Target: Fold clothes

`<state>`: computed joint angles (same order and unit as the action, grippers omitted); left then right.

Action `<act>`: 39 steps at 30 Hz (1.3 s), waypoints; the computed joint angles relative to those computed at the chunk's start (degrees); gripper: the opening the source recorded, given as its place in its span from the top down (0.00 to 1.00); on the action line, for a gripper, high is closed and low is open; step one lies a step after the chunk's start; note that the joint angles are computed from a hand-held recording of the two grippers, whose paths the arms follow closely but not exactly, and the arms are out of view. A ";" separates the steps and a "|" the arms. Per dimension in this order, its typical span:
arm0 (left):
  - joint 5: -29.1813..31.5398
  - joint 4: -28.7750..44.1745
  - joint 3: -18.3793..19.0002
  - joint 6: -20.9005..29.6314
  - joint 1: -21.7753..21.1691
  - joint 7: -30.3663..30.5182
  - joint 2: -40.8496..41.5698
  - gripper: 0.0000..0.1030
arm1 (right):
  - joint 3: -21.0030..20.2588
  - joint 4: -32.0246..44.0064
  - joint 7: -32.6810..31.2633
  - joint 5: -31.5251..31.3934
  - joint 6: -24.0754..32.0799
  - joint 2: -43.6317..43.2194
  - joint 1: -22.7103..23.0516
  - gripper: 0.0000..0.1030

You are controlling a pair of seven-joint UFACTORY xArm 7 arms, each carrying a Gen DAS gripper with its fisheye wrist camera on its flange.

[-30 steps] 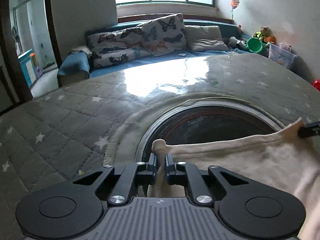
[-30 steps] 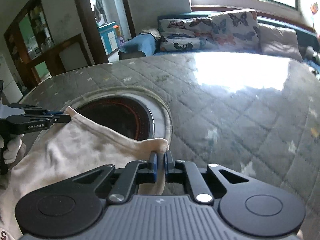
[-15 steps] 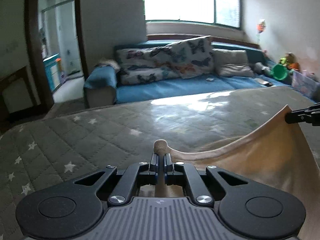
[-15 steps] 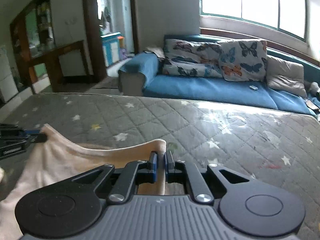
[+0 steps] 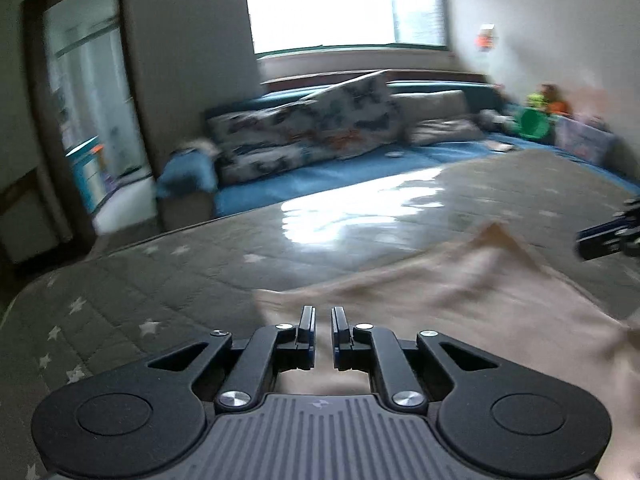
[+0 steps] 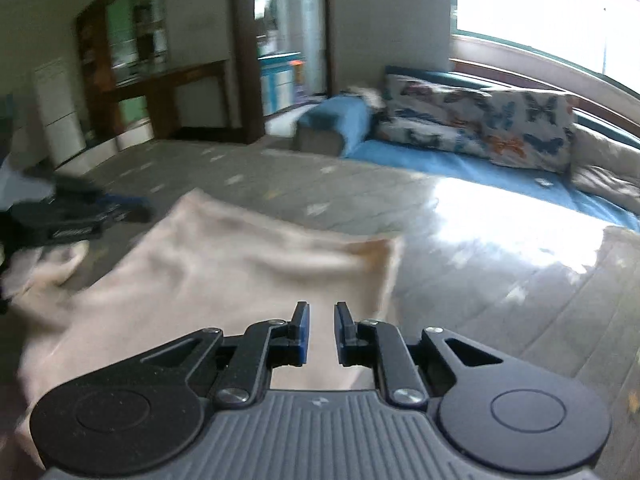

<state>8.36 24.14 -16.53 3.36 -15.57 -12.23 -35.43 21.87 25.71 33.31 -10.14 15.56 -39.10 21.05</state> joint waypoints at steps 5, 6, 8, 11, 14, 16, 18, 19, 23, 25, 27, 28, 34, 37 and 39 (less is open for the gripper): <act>-4.06 -7.23 4.56 6.39 -16.90 3.93 -12.74 0.90 | 0.70 -4.61 -0.05 4.04 4.16 -7.53 10.98 0.88; -5.04 -8.02 4.26 7.12 -18.87 3.63 -14.14 0.90 | 1.33 -5.09 0.49 4.50 4.74 -8.30 12.19 0.88; -6.69 -9.13 3.82 6.88 -22.46 3.18 -15.19 0.90 | 3.55 -5.56 2.11 4.48 5.63 -9.20 13.25 0.88; -7.08 -10.15 1.14 5.93 -24.69 1.88 -15.02 0.90 | 5.65 -6.01 4.38 4.17 8.37 -10.81 14.69 0.88; -6.77 -11.39 1.53 7.05 -28.74 3.23 -15.15 0.90 | 8.11 -6.76 6.81 3.19 13.02 -14.09 16.65 0.87; -5.97 -12.11 0.61 9.08 -29.45 3.87 -16.23 0.90 | 8.70 -7.49 8.65 3.18 16.44 -17.16 18.47 0.87; -5.48 -12.82 0.04 10.46 -29.79 4.10 -17.83 0.90 | 9.19 -8.46 11.21 3.57 19.70 -21.00 20.14 0.85; -5.65 -12.86 0.28 10.66 -30.09 4.01 -18.50 0.90 | 9.38 -9.06 12.88 3.92 21.29 -23.37 20.87 0.83; -6.02 -12.57 0.90 7.19 -31.41 4.12 -19.05 0.79 | 11.01 -10.42 18.93 4.28 30.14 -32.41 22.68 0.69; -5.84 -11.74 1.07 5.34 -32.41 4.79 -17.24 0.78 | 11.92 -11.31 22.91 4.86 36.59 -37.57 23.21 0.69; -5.74 -10.44 1.39 3.86 -34.09 5.86 -13.66 0.78 | 12.86 -11.89 26.64 5.23 43.05 -42.21 23.50 0.69; -5.41 -9.84 0.73 2.99 -33.99 6.13 -11.72 0.77 | 13.37 -12.09 28.40 5.34 46.27 -44.33 23.54 0.69; -3.08 -7.33 -3.19 0.50 -31.27 5.70 -4.73 0.77 | 16.02 -14.19 36.84 5.39 62.91 -58.09 25.45 0.66; -2.71 -7.07 -3.11 0.67 -31.05 5.43 -3.92 0.77 | 15.01 -16.23 37.47 5.55 64.28 -61.73 25.95 0.61; -2.57 -7.09 -3.11 1.31 -31.15 5.28 -4.14 0.77 | 14.76 -18.45 38.51 6.34 63.03 -63.80 26.45 0.61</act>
<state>5.78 17.05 -19.64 4.68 -46.72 -6.95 -39.57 36.62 7.26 71.82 -3.80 78.59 -102.90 47.50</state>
